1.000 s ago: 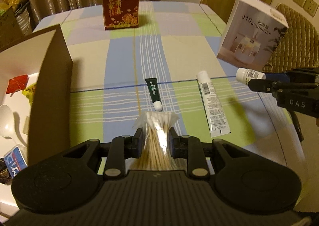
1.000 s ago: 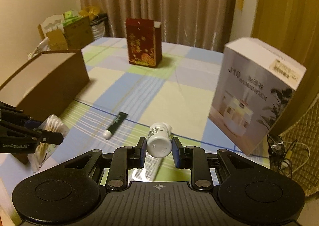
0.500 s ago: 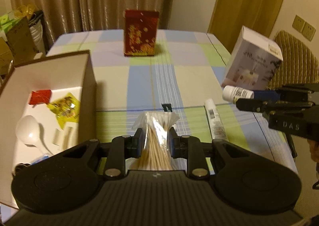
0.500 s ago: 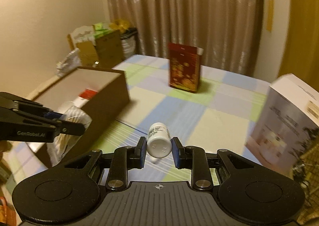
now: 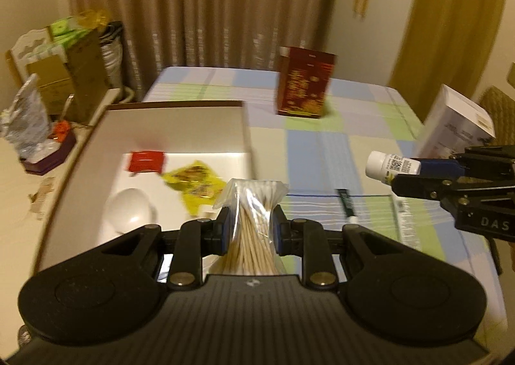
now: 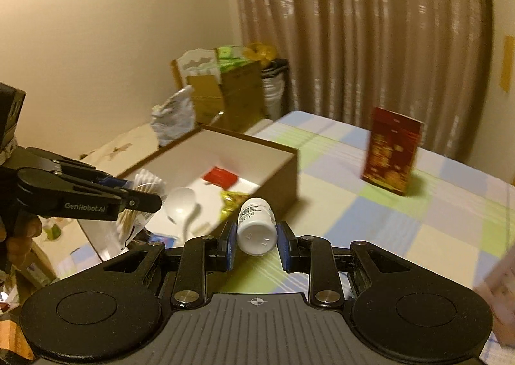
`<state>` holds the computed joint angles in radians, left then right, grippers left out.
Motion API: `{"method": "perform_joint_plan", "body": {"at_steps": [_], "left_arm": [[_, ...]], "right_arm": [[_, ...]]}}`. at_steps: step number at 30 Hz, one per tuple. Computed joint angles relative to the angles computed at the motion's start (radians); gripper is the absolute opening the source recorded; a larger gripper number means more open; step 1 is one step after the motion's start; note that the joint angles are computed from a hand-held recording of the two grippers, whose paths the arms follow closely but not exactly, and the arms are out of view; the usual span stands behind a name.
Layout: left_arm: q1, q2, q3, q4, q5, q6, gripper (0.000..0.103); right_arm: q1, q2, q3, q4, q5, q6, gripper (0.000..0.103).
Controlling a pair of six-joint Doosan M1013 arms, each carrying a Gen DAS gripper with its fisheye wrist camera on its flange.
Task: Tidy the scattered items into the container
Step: 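Carry the cotton swab bag and white bottle over the brown box with both tools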
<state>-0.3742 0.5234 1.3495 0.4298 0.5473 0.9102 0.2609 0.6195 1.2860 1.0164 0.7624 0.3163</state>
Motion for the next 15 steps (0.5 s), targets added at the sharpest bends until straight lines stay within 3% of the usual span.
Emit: {"method": "perform_joint_plan", "body": {"at_steps": [7, 15], "left_arm": [[0.048, -0.017, 0.027, 0.017, 0.014, -0.004, 0.021], [0.1, 0.011, -0.001, -0.12, 0.024, 0.186, 0.021]], "right_arm": [[0.05, 0.038, -0.057, -0.042, 0.007, 0.047, 0.029], [0.105, 0.092, -0.13, -0.135, -0.001, 0.145, 0.029]]}}
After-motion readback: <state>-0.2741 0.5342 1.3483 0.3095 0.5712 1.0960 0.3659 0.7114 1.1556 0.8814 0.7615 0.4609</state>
